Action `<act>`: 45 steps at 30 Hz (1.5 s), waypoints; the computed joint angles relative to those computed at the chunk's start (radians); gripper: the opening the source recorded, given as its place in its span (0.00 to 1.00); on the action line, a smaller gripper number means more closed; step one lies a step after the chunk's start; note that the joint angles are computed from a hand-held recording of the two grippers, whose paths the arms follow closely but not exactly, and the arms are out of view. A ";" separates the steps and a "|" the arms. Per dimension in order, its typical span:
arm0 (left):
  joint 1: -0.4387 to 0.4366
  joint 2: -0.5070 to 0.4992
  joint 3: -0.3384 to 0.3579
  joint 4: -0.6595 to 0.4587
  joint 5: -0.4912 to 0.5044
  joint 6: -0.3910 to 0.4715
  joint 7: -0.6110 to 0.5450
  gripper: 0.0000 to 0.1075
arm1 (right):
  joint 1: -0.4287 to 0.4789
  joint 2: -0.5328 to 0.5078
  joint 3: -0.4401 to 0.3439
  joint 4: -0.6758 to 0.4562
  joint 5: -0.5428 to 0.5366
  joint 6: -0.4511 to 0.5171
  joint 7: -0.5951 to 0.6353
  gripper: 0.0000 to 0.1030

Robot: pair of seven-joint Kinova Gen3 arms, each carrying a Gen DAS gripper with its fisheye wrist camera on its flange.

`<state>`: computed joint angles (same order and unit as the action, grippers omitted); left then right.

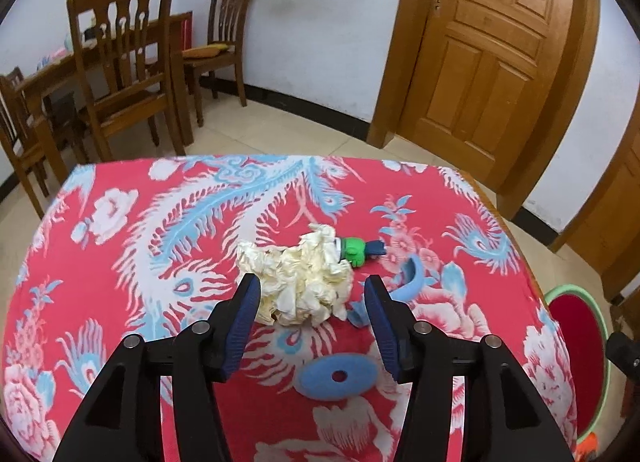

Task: Collect trash
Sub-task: 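Return the left tool to the table and grasp the crumpled paper ball, then grasp the blue plastic tube with the right tool while the left tool holds the paper ball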

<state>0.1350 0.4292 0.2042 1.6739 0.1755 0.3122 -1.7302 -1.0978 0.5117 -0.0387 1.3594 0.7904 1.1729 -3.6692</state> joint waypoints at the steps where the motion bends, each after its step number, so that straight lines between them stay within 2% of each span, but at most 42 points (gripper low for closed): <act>1: -0.001 0.007 -0.002 -0.003 0.001 0.002 0.002 0.52 | 0.013 0.010 -0.004 -0.016 -0.005 -0.009 0.025 0.46; 6: -0.003 0.034 -0.012 -0.016 0.003 0.006 0.016 0.52 | 0.052 0.057 -0.001 -0.089 -0.047 -0.070 0.146 0.46; 13: -0.056 0.053 0.033 -0.018 0.044 0.001 -0.002 0.51 | 0.078 0.142 0.038 -0.222 -0.125 -0.097 0.323 0.46; 16: -0.081 0.056 0.053 -0.016 0.065 -0.001 -0.018 0.41 | 0.098 0.184 0.053 -0.286 -0.167 -0.104 0.395 0.46; 20: -0.132 0.055 0.104 -0.003 0.107 -0.017 -0.060 0.33 | 0.124 0.239 0.066 -0.365 -0.231 -0.111 0.484 0.46; 24: -0.162 0.060 0.128 0.001 0.143 -0.021 -0.082 0.31 | 0.143 0.295 0.077 -0.451 -0.287 -0.106 0.582 0.45; 30: -0.208 0.067 0.166 -0.002 0.202 -0.008 -0.119 0.30 | 0.153 0.361 0.115 -0.552 -0.348 -0.087 0.627 0.45; 35: -0.214 0.069 0.167 -0.003 0.230 -0.002 -0.141 0.30 | 0.165 0.408 0.135 -0.630 -0.375 -0.067 0.632 0.45; 40: -0.220 0.071 0.167 -0.004 0.253 0.004 -0.158 0.30 | 0.170 0.462 0.148 -0.735 -0.393 0.016 0.668 0.31; 42: -0.219 0.071 0.165 -0.004 0.258 0.004 -0.164 0.30 | 0.170 0.474 0.152 -0.757 -0.394 0.038 0.683 0.15; 45: -0.217 0.071 0.160 -0.006 0.261 0.005 -0.171 0.30 | 0.168 0.456 0.157 -0.718 -0.393 0.009 0.674 0.15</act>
